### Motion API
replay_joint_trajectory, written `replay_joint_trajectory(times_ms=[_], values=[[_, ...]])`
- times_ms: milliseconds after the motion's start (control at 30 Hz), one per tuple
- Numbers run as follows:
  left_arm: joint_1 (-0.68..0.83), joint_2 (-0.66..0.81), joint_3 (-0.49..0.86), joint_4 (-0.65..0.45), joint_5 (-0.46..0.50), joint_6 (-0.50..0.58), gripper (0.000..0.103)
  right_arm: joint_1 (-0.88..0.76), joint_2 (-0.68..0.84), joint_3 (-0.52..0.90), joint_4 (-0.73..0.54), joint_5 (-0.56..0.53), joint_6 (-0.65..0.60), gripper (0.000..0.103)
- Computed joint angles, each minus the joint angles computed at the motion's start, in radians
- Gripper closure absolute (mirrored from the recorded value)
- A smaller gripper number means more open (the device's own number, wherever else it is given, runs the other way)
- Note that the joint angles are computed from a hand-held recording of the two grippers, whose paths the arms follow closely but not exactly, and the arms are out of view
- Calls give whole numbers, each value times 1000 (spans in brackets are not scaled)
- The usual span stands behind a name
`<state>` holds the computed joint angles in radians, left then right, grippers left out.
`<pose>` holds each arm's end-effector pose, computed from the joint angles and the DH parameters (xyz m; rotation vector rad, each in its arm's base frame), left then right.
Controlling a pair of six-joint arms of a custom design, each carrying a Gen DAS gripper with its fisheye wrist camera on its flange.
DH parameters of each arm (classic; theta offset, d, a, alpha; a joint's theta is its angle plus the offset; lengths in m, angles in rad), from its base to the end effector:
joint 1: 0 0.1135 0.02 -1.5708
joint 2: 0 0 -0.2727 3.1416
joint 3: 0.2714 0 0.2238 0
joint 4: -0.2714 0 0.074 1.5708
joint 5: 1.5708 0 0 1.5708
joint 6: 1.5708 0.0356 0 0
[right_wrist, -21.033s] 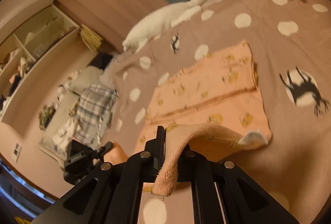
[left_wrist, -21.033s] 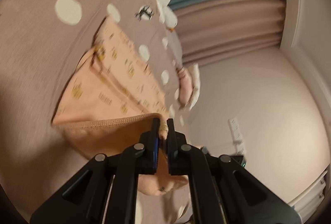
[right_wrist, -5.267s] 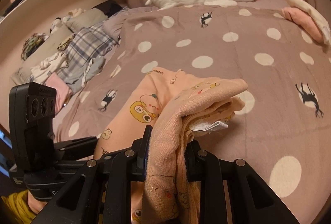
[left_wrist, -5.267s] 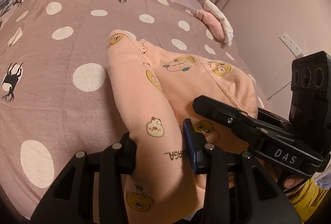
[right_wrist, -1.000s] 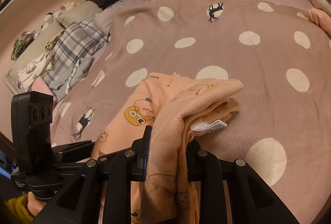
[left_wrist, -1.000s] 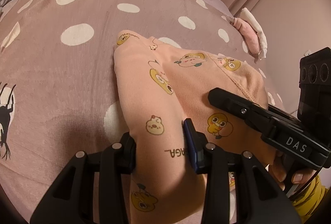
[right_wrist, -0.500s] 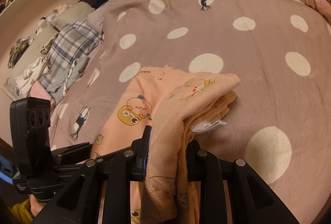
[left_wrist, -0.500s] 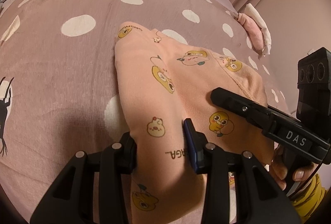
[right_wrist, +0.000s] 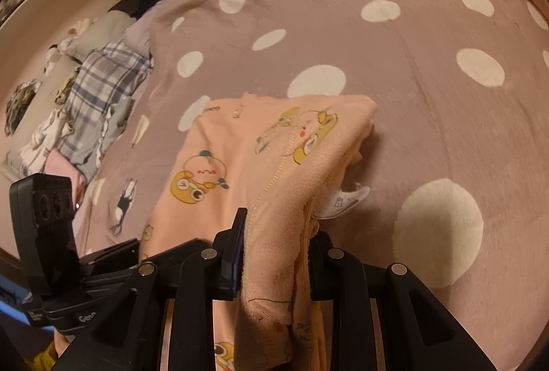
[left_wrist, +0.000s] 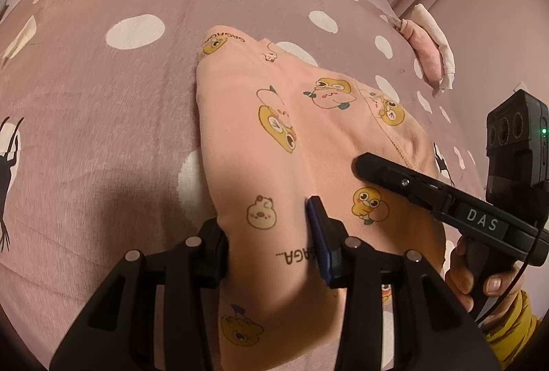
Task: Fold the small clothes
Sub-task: 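Lower the held edge onto the bundle with the right gripper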
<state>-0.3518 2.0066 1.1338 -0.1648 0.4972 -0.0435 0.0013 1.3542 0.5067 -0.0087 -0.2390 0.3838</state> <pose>0.3445 -0.1445 0.1434 0.5792 2.5497 -0.7892 0.2202 0.0087 0.1759 0.3572 2.4217 0.4629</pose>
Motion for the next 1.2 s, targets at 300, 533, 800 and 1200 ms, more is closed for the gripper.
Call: replay_joint_trajectory(times_ms=[300, 533, 800, 1200], values=[[0, 1, 4, -5, -2, 1, 61, -5, 1, 7, -20, 2, -2, 77], [-3, 3, 2, -4, -7, 1, 60, -19, 14, 7, -22, -8, 0, 77], [-2, 3, 4, -13, -9, 5, 60, -35, 11, -1, -28, -21, 2, 77], [2, 0, -3, -10, -12, 14, 59, -39, 6, -5, -30, -28, 7, 76]])
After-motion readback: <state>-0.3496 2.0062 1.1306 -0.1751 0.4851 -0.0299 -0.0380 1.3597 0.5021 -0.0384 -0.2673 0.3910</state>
